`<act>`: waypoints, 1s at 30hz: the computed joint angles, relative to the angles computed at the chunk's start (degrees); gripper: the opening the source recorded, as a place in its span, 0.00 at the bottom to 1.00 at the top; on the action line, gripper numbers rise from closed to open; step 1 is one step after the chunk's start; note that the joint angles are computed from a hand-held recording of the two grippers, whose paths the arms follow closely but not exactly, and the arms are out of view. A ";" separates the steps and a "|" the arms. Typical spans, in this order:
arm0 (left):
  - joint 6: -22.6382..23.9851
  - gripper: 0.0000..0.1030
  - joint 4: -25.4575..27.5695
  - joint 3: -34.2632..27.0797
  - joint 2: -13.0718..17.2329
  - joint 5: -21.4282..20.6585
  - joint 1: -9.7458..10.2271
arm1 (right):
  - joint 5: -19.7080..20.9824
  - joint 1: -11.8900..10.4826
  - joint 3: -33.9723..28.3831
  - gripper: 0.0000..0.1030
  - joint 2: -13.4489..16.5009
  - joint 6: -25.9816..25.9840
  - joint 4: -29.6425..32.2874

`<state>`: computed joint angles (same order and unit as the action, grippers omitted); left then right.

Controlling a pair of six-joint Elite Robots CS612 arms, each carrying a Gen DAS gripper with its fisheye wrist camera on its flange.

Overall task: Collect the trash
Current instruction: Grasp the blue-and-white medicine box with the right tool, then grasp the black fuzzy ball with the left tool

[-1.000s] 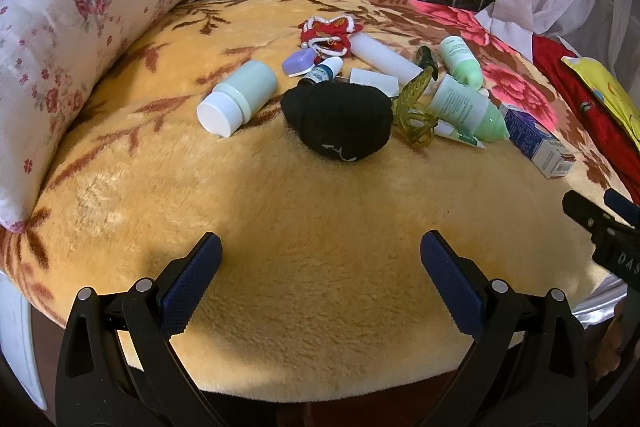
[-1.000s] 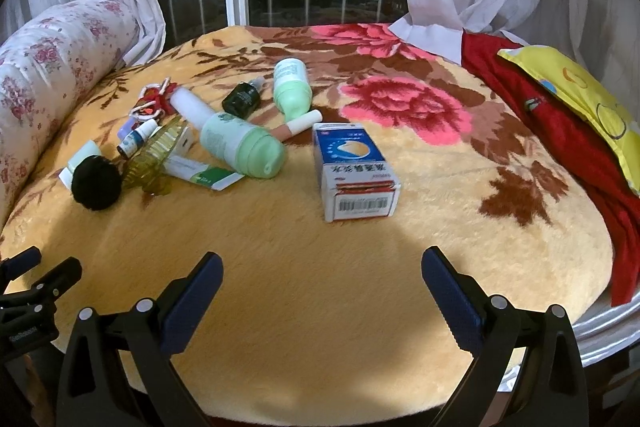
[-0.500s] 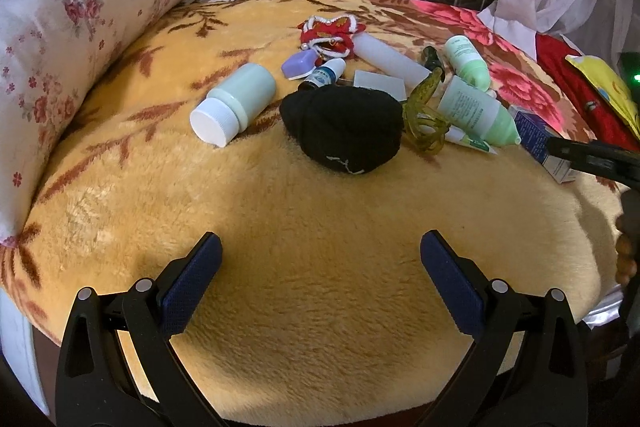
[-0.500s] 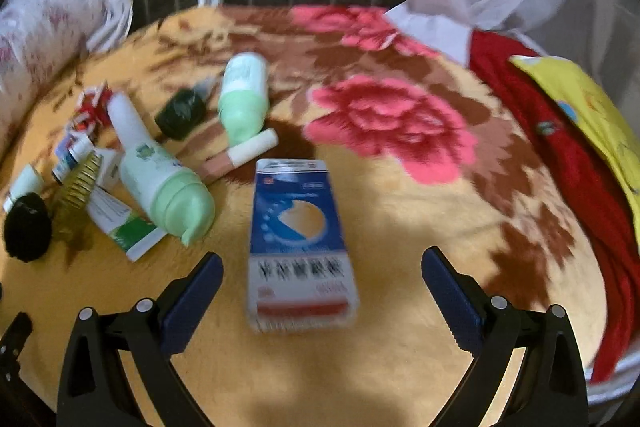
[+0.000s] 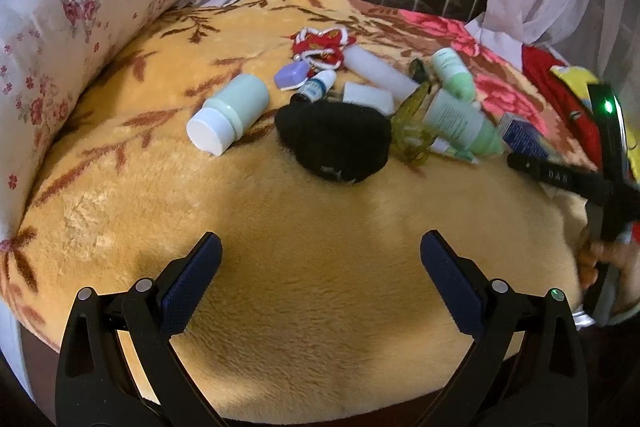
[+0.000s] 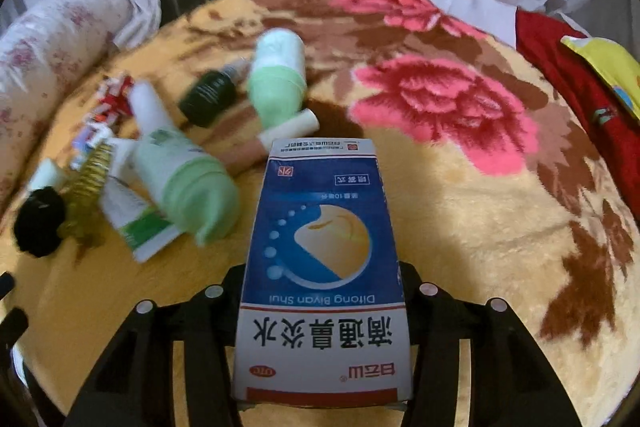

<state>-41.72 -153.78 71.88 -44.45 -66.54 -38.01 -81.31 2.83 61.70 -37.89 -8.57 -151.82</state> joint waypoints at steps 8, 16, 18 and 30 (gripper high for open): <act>2.75 0.95 5.05 -9.01 4.17 -0.53 0.72 | 5.15 -1.45 1.32 0.48 0.14 4.70 -2.97; 1.05 0.57 15.87 -17.44 9.11 3.44 2.05 | 6.45 -1.59 1.31 0.48 0.53 4.58 -3.99; 0.90 0.55 12.28 -15.95 8.78 4.42 1.98 | 6.98 -1.72 1.29 0.48 0.60 4.87 -3.99; 7.19 0.53 -5.43 -0.06 0.08 6.17 -1.91 | 6.58 -1.64 5.63 0.48 -1.73 4.56 -10.77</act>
